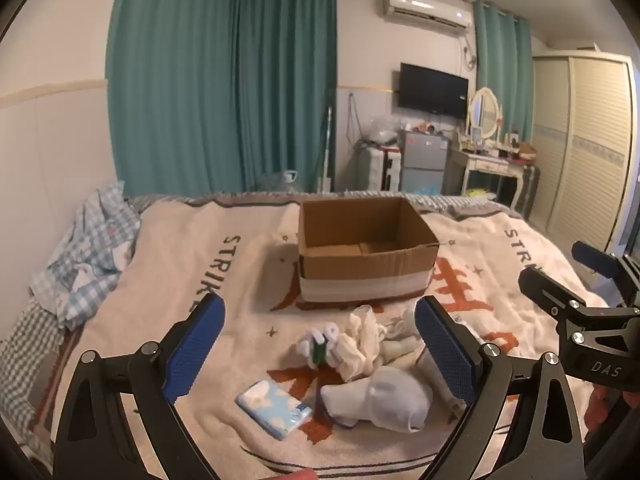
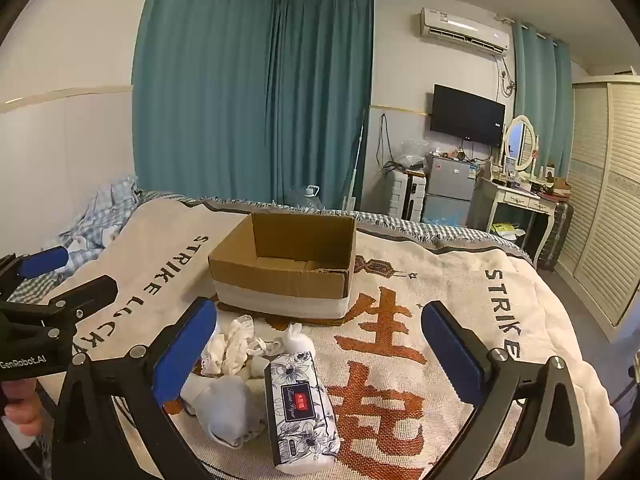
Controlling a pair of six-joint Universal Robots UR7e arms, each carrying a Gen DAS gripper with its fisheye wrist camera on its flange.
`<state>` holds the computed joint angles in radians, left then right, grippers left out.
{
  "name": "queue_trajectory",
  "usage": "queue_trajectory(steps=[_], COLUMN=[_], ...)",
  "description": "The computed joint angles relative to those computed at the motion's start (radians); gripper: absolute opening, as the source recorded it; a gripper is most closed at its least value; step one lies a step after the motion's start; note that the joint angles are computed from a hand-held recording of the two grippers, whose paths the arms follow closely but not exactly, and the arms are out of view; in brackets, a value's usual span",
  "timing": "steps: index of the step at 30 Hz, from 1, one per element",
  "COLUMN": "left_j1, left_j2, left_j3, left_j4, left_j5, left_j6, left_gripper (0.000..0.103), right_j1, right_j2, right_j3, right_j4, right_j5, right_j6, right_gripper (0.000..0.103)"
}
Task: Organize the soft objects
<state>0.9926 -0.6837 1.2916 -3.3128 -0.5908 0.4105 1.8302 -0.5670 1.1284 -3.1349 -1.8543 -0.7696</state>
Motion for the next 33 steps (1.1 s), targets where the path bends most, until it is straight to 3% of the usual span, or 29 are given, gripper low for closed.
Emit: queue_trajectory(steps=[33], left_j1=[0.001], left_j2=[-0.007], left_j3=[0.011], left_j4=[-0.011], left_j5=[-0.003], left_j6=[0.002], left_gripper=[0.098], right_j1=[0.002], right_j2=[-0.001], right_j3=[0.004], right_j4=[0.005], right_j5=[-0.012], right_j6=[0.000], right_gripper=[0.103])
